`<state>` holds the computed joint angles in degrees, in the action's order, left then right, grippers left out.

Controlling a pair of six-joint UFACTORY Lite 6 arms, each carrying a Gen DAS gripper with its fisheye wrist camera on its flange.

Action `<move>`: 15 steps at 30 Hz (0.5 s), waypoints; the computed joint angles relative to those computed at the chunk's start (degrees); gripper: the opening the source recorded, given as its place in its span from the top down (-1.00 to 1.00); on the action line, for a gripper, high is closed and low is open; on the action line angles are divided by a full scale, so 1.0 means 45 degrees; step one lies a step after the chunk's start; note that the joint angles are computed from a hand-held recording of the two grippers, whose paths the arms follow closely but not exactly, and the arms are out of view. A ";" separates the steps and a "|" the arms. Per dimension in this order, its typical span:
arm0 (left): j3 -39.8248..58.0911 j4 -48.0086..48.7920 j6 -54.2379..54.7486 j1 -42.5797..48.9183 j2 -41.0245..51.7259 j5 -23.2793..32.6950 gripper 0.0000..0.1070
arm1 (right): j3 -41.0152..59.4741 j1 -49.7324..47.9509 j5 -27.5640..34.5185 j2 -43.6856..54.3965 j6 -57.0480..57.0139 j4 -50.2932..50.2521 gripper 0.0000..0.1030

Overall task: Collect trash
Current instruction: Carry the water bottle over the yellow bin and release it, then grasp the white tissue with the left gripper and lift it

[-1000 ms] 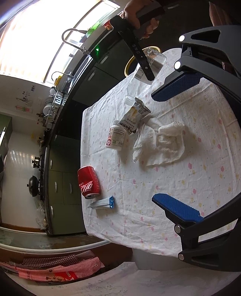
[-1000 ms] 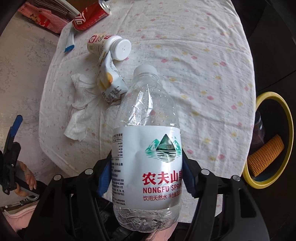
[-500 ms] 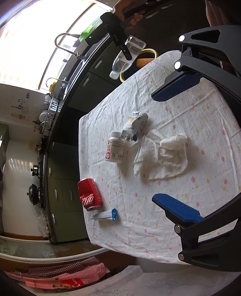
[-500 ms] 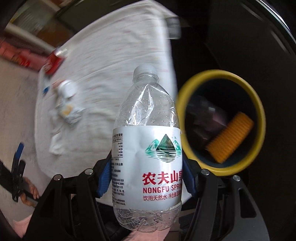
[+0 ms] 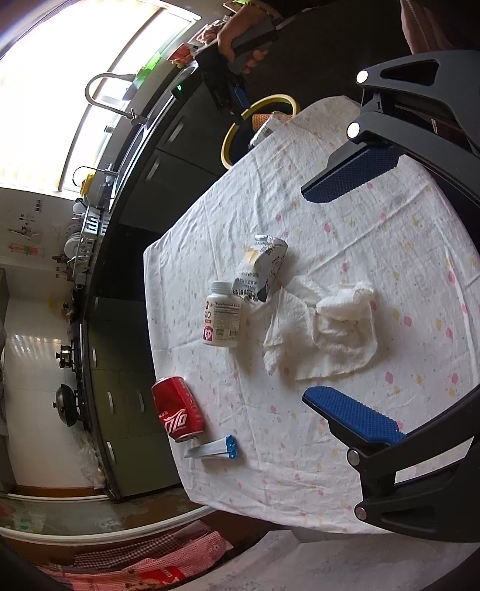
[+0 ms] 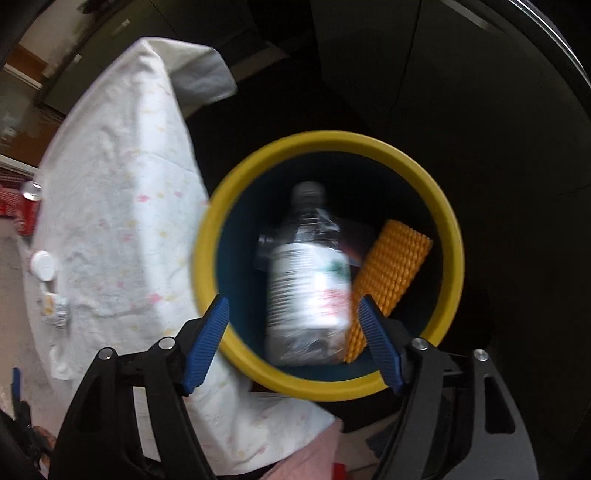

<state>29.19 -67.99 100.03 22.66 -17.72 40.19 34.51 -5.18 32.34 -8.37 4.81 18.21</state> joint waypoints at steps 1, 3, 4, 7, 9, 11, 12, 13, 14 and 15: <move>0.0081 0.0001 0.0109 0.0086 0.0148 -0.0048 -0.84 | -0.0217 0.0265 0.0068 -0.0549 0.0254 -0.0152 -0.35; 0.0164 -0.0041 0.0312 0.0229 0.0397 -0.0236 -0.84 | -0.0752 0.1001 0.0161 -0.1848 0.1180 -0.0753 -0.40; 0.0187 -0.0054 0.0412 0.0275 0.0522 -0.0329 -0.84 | -0.1086 0.1483 0.0291 -0.2689 0.1537 -0.0820 -0.42; 0.0338 -0.0148 0.0701 0.0246 0.1148 -0.0780 -0.84 | -0.1874 0.2893 0.0534 -0.4570 0.2328 -0.0627 -0.44; 0.0436 -0.0241 0.0835 0.0079 0.1613 -0.1095 -0.84 | -0.2316 0.4202 0.0483 -0.5460 0.3589 -0.1083 -0.46; 0.0546 -0.0519 0.1070 -0.0199 0.2084 -0.1429 -0.84 | -0.2680 0.5588 0.0268 -0.6006 0.4810 -0.1443 -0.46; 0.0616 -0.0710 0.1185 -0.0420 0.2356 -0.1647 -0.84 | -0.2807 0.6237 0.0016 -0.6036 0.5331 -0.1534 -0.46; 0.0655 -0.0875 0.1253 -0.0647 0.2542 -0.1871 -0.84 | -0.2937 0.6774 -0.0174 -0.6132 0.5728 -0.1574 -0.46; 0.0710 -0.1104 0.1391 -0.0949 0.2784 -0.2169 -0.84 | -0.3086 0.7281 -0.0368 -0.6249 0.6077 -0.1645 -0.47; 0.0796 -0.1524 0.1722 -0.1365 0.3152 -0.2568 -0.84 | -0.3070 0.7610 -0.0485 -0.6171 0.6380 -0.1765 -0.47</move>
